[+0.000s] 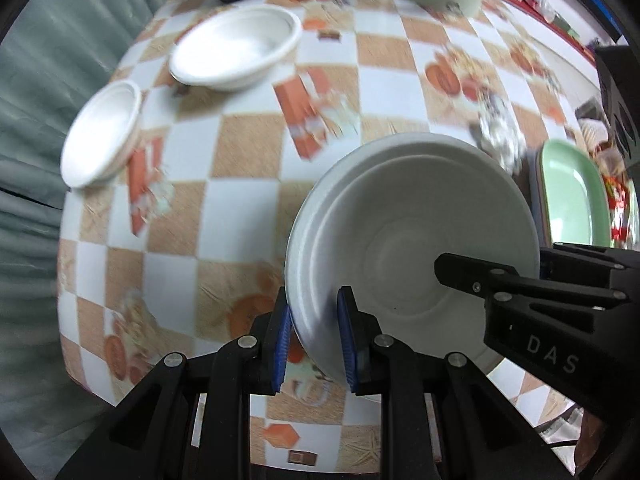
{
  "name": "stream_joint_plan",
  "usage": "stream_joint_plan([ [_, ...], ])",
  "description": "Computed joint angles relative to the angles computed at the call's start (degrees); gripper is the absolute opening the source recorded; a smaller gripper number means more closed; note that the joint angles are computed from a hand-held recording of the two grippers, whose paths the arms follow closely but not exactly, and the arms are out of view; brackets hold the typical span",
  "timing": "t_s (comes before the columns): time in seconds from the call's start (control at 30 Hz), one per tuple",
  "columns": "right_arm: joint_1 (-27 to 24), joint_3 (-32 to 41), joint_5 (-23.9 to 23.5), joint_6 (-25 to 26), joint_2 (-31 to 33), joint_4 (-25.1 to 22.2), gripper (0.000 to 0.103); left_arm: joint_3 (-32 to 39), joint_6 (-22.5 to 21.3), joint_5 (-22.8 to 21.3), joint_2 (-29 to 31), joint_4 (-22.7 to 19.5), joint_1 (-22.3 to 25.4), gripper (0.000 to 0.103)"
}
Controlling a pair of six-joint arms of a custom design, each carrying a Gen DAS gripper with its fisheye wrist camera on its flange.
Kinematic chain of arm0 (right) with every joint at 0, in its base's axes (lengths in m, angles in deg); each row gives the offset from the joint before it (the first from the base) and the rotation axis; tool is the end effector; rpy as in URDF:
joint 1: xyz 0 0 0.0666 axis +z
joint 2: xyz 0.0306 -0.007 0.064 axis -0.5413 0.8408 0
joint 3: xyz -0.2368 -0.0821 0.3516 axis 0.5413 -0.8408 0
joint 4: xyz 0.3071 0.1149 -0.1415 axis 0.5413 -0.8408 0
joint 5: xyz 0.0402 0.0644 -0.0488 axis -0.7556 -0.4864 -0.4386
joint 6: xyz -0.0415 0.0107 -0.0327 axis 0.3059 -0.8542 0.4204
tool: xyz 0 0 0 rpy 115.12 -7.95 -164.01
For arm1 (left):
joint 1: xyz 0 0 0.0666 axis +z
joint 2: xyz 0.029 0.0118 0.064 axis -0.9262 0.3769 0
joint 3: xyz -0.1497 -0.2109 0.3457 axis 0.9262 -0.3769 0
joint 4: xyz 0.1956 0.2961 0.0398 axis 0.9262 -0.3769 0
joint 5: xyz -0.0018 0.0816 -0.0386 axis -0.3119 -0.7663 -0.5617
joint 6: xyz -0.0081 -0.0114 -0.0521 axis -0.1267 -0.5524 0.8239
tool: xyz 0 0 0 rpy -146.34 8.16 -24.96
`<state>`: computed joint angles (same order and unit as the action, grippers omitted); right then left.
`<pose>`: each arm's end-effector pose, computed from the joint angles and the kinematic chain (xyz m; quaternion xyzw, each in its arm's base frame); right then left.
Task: Organize plates and bowls
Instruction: 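Close both grippers on the rim of the large white bowl, then carry the white bowl beside the plate stack and open both grippers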
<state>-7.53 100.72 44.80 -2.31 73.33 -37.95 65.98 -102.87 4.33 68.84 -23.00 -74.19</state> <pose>0.5991 0.2936 0.3825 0.1057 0.9741 0.1972 0.0316 0.6148 -0.0681 0.4041 0.2246 0.9717 0.0161 0.0711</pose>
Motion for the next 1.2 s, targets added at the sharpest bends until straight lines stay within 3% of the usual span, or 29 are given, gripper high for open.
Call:
stream_joint_plan([
  [0.13, 0.05, -5.36, -0.58, -0.64, -1.86, 2.92, 0.024, -4.99, 0.76, -0.39, -1.49, 2.59, -0.33, 0.024],
  [0.33, 0.04, -6.95, 0.43, 0.21, -2.21, 3.72, 0.024, -5.84, 1.46, -0.12, -0.95, 3.35, -0.48, 0.025],
  [0.57, 0.94, -3.65, 4.01, 3.08, -0.65, -0.13, 0.026, -5.36, -0.17, -1.04, -0.44, 3.50, -0.46, 0.028],
  [0.6, 0.96, -3.18, 4.04, 2.98, -0.37, -0.55, 0.028, -5.57, -0.43, -1.26, -0.55, 3.89, -0.63, 0.028],
  [0.67, 1.34, -1.08, 6.95, 2.57, 0.48, -2.95, 0.056, -5.99, -1.17, -2.31, -0.97, 5.00, -0.68, 0.029],
  [0.7, 1.41, -0.97, 8.39, 2.41, 0.36, -3.08, 0.064, -5.69, -1.38, -2.19, -0.87, 4.88, -0.51, 0.032],
  [0.73, 1.30, -1.93, 8.49, 2.14, -0.39, -1.62, 0.078, -5.01, -1.27, -1.89, -0.55, 4.34, -0.47, 0.039],
  [0.77, 1.04, -3.15, 7.77, 1.82, -1.28, 0.10, 0.081, -4.50, -1.06, -1.42, -0.35, 3.89, -0.24, 0.045],
  [0.93, 0.65, -2.67, 8.98, 1.59, -1.93, -1.13, 0.081, -3.03, -1.18, -1.51, -0.41, 4.03, 0.34, 0.059],
  [1.07, 0.22, -2.38, 9.17, 2.73, -2.58, -1.49, 0.081, -4.32, -1.02, -1.78, -2.67, 6.60, 0.90, 0.078],
  [1.2, -0.04, -1.31, 9.73, 3.53, -3.23, -2.38, 0.081, -3.75, -0.63, -1.06, -3.47, 6.43, 2.35, 0.078],
])
